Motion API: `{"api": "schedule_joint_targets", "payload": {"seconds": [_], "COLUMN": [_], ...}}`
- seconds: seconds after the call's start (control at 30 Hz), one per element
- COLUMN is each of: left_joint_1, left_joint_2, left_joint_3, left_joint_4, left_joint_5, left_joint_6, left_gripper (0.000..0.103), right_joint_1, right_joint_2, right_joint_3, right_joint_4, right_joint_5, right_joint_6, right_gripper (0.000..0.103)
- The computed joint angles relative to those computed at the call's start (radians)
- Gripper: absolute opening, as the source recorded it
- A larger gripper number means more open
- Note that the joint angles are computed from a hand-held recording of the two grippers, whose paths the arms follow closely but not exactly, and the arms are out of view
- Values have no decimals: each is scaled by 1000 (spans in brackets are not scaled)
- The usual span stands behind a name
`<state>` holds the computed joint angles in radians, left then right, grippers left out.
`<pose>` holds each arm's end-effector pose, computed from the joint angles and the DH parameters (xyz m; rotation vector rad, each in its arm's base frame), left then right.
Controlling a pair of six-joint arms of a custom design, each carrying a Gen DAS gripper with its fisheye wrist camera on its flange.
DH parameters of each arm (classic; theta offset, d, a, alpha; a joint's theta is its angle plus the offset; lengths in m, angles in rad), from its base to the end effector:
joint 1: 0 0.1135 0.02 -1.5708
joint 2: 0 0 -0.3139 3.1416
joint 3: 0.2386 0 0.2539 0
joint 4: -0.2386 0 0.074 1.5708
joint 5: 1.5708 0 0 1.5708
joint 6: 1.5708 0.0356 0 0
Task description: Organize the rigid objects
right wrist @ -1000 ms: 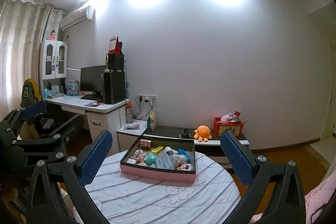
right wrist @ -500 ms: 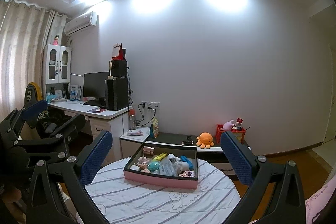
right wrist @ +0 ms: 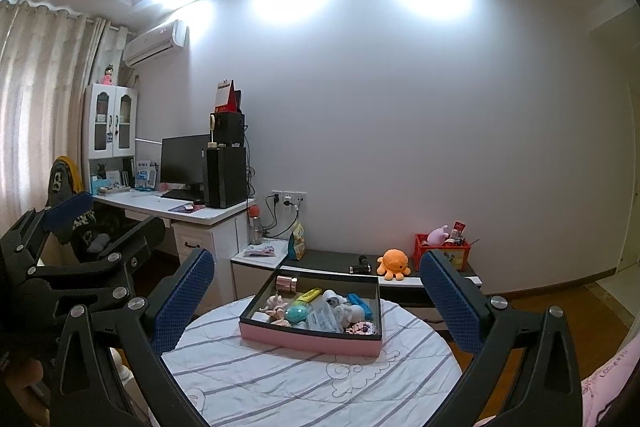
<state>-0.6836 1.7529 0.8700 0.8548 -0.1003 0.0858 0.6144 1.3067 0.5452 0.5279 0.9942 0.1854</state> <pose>0.3040 -0.2431 0.2666 0.5314 1.5219 -0.3838 0.2206 0.1191 0.2681 0.3230 1.6756 -0.3014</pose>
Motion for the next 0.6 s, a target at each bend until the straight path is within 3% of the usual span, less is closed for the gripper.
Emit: {"api": "schedule_joint_targets", "payload": {"seconds": [0.6], "left_joint_1": [2], "left_joint_2": [8], "left_joint_3": [4], "left_joint_4": [-6], "left_joint_5": [6], "left_joint_6": [-2], "left_gripper": [103], "right_joint_1": [20], "right_joint_2": [14], "right_joint_3": [14], "right_joint_4": [-27], "right_joint_5": [27], "right_joint_6": [25], "right_gripper": [103]}}
